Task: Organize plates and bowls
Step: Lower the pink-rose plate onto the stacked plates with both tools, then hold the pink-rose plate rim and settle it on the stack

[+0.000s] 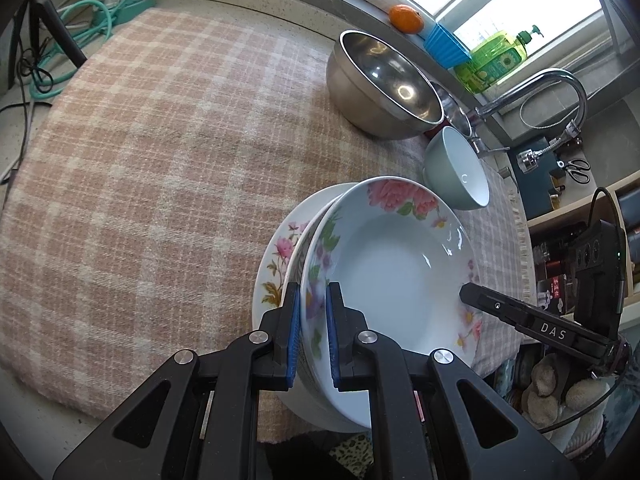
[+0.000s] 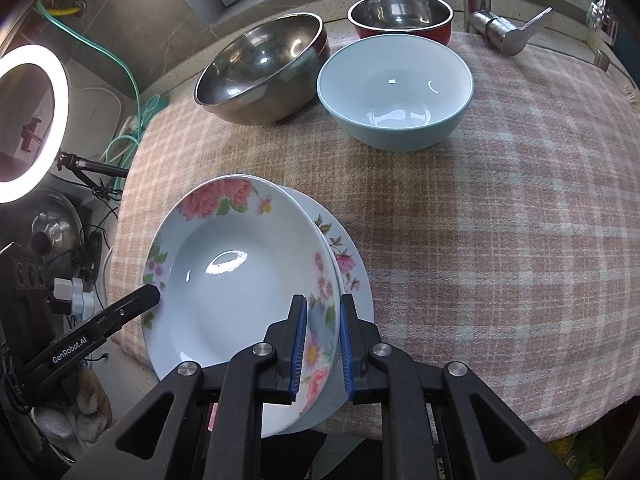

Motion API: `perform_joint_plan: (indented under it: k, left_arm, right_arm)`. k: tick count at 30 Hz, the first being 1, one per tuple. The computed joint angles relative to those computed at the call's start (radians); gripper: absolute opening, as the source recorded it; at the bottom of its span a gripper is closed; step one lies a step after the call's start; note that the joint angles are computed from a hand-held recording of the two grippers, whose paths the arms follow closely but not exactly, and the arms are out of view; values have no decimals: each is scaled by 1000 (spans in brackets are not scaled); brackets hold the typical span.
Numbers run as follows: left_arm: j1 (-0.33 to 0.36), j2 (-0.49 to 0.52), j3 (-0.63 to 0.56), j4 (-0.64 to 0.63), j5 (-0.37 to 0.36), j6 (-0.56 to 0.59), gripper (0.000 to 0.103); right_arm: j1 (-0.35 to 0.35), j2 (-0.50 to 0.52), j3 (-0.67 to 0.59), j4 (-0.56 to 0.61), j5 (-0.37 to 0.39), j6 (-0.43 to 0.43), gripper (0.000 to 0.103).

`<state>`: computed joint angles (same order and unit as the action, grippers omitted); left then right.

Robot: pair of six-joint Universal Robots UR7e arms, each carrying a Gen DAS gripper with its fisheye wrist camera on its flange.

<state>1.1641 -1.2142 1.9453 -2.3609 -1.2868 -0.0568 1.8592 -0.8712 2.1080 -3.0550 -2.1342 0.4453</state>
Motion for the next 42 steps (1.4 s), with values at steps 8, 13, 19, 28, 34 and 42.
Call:
perform_joint_plan:
  k: [8, 13, 19, 28, 34, 42]
  left_arm:
    - [1, 0, 4, -5, 3, 5, 9]
    - [2, 2, 5, 0, 2, 3, 9]
    - [4, 2, 8, 0, 1, 4, 9]
    - [-6, -2, 20, -21, 22, 28, 9]
    - [-13, -4, 23, -26, 38, 49, 9]
    - [-36, -21, 43, -65, 67, 90, 13]
  right_arm:
    - [25, 27, -23, 18, -63, -19, 15]
    - [25, 27, -23, 24, -69, -20, 15]
    - [17, 32, -19, 28, -67, -20, 15]
    - [19, 52, -41, 44, -76, -32, 18]
    - [19, 57, -48, 60, -76, -36, 19]
    - [20, 60, -52, 61, -82, -34, 19]
